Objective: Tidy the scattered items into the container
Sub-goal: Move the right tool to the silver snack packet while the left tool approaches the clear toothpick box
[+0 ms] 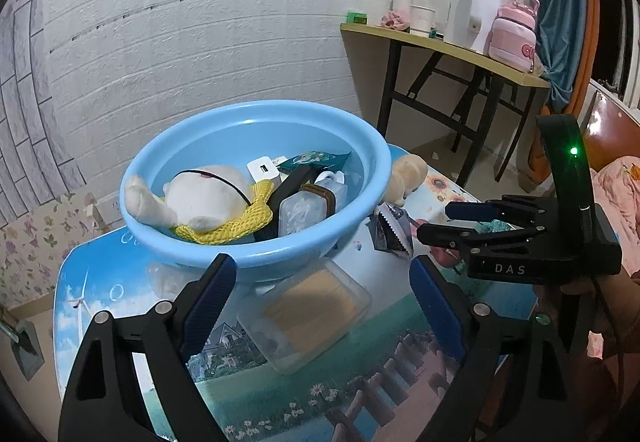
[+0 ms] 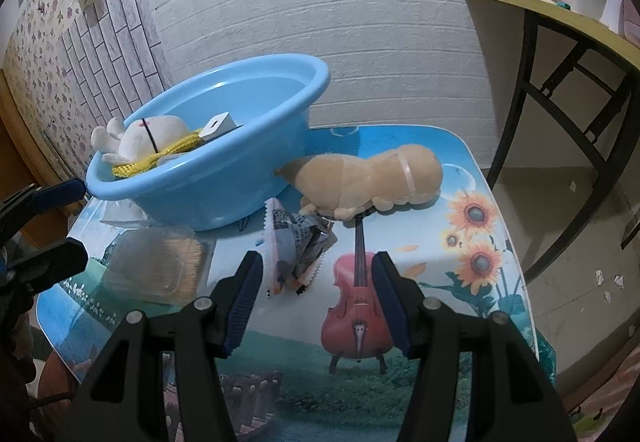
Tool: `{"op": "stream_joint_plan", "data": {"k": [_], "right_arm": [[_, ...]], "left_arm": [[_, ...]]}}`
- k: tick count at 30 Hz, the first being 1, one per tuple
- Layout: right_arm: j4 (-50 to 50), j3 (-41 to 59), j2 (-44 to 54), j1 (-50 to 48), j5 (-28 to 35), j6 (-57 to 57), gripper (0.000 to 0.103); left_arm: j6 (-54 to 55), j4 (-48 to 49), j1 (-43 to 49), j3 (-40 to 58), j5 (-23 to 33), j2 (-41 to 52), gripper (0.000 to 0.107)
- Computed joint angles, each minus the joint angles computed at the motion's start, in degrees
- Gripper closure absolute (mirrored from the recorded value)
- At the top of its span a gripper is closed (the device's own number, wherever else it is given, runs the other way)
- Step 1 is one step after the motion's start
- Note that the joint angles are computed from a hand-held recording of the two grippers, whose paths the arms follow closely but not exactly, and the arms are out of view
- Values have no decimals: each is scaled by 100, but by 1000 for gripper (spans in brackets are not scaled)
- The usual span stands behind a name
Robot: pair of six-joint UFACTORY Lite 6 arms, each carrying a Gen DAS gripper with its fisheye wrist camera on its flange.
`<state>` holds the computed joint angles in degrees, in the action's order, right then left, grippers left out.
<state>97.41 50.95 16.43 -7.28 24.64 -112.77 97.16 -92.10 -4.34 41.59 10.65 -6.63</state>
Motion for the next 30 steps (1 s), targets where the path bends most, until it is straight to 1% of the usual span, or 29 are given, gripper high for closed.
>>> {"op": "stream_joint_plan", "data": {"k": [7, 11, 15, 16, 19, 26, 28, 30], "right_arm": [[106, -66, -25, 60, -77, -106, 47], [65, -70, -49, 89, -114, -56, 47], [98, -87, -44, 122, -138, -80, 47], [114, -88, -30, 143, -149, -90, 47], [138, -51, 46, 202, -175, -101, 47], [172, 213, 383, 327, -239, -89, 47], [135, 326, 505, 377, -253, -39, 47], [112, 390, 567, 392, -251, -28, 47]], "left_arm": [[326, -286, 35, -83, 102, -28, 18], [314, -286, 87, -121, 79, 8, 18], [251, -233, 92, -134, -52, 266, 18], [403, -384, 87, -149, -93, 334, 18], [1277, -1277, 76, -205, -225, 580, 18], [2270, -2109, 132, 39, -211, 1202, 17], [2207, -1942, 203, 111, -81, 1335, 13], [1840, -1438, 276, 184, 30, 1424, 13]]}}
